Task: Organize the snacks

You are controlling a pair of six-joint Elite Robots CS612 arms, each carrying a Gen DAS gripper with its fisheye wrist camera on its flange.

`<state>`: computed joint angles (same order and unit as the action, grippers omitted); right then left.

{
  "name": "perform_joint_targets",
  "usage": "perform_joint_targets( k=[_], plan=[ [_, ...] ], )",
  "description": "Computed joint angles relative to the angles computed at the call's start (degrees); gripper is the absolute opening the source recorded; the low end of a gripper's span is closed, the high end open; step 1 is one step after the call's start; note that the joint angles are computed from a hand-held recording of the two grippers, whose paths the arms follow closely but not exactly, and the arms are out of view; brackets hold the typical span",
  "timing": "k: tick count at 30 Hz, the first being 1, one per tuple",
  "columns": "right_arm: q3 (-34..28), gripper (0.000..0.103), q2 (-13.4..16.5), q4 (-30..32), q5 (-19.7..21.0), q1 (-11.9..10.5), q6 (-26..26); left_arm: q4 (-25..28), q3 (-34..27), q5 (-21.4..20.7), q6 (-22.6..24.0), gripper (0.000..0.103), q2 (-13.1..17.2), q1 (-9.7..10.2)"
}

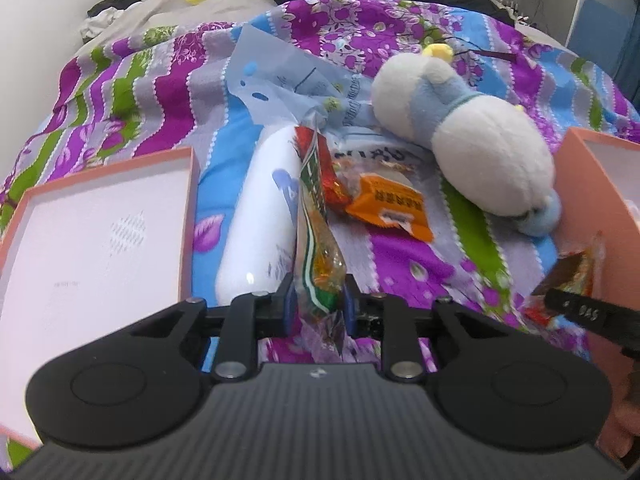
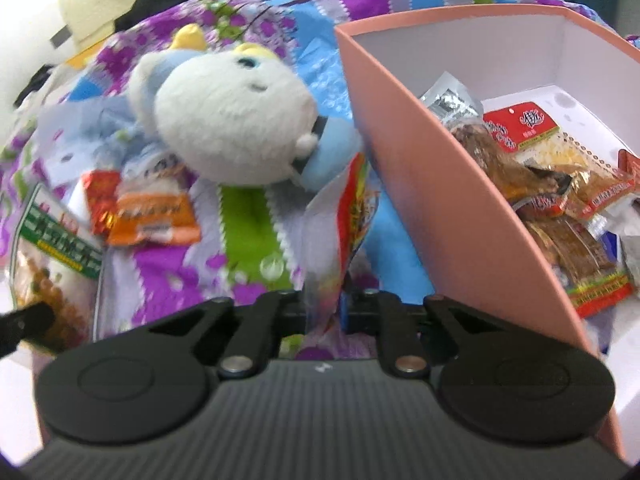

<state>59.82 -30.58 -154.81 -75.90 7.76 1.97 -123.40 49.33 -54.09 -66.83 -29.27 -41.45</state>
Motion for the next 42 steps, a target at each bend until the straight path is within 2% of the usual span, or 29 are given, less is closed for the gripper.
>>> perform_joint_targets(
  k=[4, 5, 9, 13, 23, 32, 37, 42],
  plan=[
    [5.8, 0.013, -2.7, -4.5, 3.0, -0.9, -3.7, -0.4, 2.1, 0.2, -2.8, 0.027, -1.1, -1.5],
    [7.4, 0.013, -3.3, -6.2, 3.9, -1.2, -4.3, -1.9, 3.1, 0.3, -3.2, 0.027, -1.5, -1.85],
    [12.7, 0.013, -5.3, -11.5, 7.1, -2.4, -6.0, -4.6, 4.8, 2.9, -2.2, 0.027, -1.7, -3.77],
    [17.8, 0.013, -7.5, -15.2, 9.6, -3.4, -8.5, -7.1, 6.9, 3.8, -3.9, 0.027, -2.5, -5.58],
    [26.5, 0.013, -12.0, -17.7, 15.0, -6.5, -12.3, -4.0, 7.4, 5.3, -7.9, 0.027, -3.1, -9.62],
    [29.9, 0.013, -14.3, -16.8, 17.1, -8.0, -16.0, -2.7, 7.5, 3.6, -11.8, 0.026, -3.6, -11.05],
    [30.5, 0.013, -15.3, -17.5, 18.3, -8.6, -16.4, -3.0, 7.0, 4.8, -11.6, 0.026, -4.0, -11.32],
    [30.0, 0.013, -16.0, -18.2, 19.8, -9.5, -15.6, -3.2, 4.9, 6.5, -9.2, 0.026, -3.9, -11.38]
  ],
)
